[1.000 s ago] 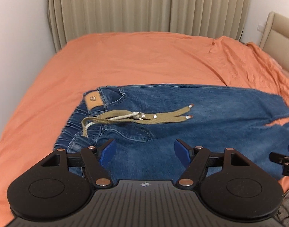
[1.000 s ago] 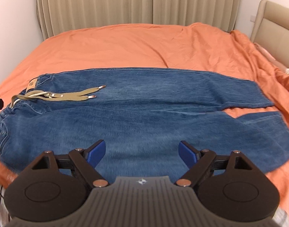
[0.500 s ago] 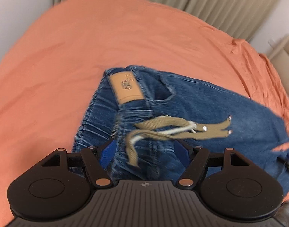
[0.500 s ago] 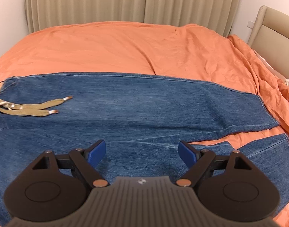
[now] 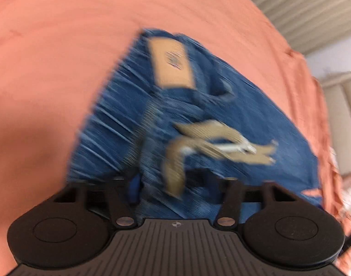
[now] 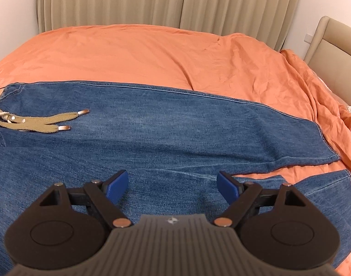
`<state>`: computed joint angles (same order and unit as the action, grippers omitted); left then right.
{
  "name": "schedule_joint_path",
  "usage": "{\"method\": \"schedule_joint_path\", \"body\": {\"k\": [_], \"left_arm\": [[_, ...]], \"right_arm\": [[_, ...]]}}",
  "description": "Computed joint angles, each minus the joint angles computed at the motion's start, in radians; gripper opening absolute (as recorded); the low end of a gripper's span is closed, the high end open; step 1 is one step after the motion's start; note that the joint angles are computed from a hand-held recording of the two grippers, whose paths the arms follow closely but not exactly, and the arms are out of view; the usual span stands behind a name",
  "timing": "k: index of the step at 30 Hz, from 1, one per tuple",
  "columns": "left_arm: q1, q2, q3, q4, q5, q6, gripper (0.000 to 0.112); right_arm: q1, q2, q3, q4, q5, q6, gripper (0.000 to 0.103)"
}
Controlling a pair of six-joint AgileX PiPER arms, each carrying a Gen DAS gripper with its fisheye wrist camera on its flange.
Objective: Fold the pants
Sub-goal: 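Grasp the drawstring waistband with the left tool while the right tool grasps the leg hems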
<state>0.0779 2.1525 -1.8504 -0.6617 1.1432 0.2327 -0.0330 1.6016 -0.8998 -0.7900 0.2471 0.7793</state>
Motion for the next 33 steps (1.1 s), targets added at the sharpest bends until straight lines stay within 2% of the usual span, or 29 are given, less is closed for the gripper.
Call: {"method": "schedule_joint_path", "body": {"k": [1,3,5,8,10,12,13,16,18,21,23,24,25,26,27,30,31,33], "left_arm": [[-0.014,-0.039,0.052,0.013,-0.057,-0.003,0.032],[-0.009,-0.095,0.158,-0.053,-0.156,0.037,0.012],[-0.002,-0.149,0.249,-0.097,-0.251,0.028,0.009],[-0.067,-0.318,0.393,0.008,-0.425,0.011,0.008],[-0.107,-0.446,0.466,0.091,-0.492,-0.036,0.007],[-0.141,-0.487,0.449,0.273,-0.464,-0.175,0.007],[-0.161,-0.47,0.432,0.373,-0.452,-0.23,0.008],[-0.191,-0.369,0.387,0.572,-0.436,-0.358,0.008],[-0.201,-0.299,0.354,0.625,-0.433,-0.404,0.009],[-0.225,-0.226,0.312,0.69,-0.422,-0.453,0.011],[-0.255,-0.239,0.351,0.789,-0.433,-0.503,0.024],[-0.261,-0.243,0.35,0.81,-0.429,-0.51,0.026],[-0.27,-0.254,0.356,0.839,-0.427,-0.528,0.039],[-0.288,-0.267,0.359,0.907,-0.413,-0.576,0.059],[-0.312,-0.285,0.371,0.995,-0.404,-0.635,0.066],[-0.386,-0.365,0.453,1.193,-0.443,-0.736,0.069],[-0.403,-0.399,0.481,1.207,-0.455,-0.731,0.069],[-0.423,-0.437,0.48,1.143,-0.419,-0.657,0.068]], "right_arm": [[0.0,0.002,-0.001,-0.007,0.013,0.008,0.081],[0.001,0.001,-0.001,-0.025,0.045,0.032,0.081],[-0.005,-0.016,0.009,-0.038,0.061,0.049,0.081],[-0.022,-0.066,0.036,-0.042,0.067,0.043,0.081],[-0.035,-0.107,0.06,-0.085,0.073,0.059,0.081],[-0.054,-0.142,0.08,-0.137,0.082,0.083,0.081],[-0.073,-0.156,0.083,-0.108,0.083,0.04,0.081],[-0.162,-0.177,0.077,0.144,0.06,-0.243,0.081],[-0.23,-0.174,0.067,0.344,0.049,-0.443,0.081],[-0.359,-0.163,0.024,0.638,0.1,-0.743,0.081],[-0.48,-0.144,-0.019,0.828,0.148,-0.943,0.081],[-0.554,-0.128,-0.049,0.923,0.183,-1.043,0.081],[-0.625,-0.106,-0.082,0.999,0.215,-1.115,0.081],[-0.701,-0.08,-0.119,1.074,0.251,-1.188,0.081],[-0.77,-0.045,-0.162,1.111,0.285,-1.222,0.081],[-0.95,0.091,-0.324,1.174,0.373,-1.249,0.081],[-1.004,0.138,-0.382,1.198,0.399,-1.25,0.08],[-1.09,0.231,-0.489,1.251,0.44,-1.264,0.075]]}}
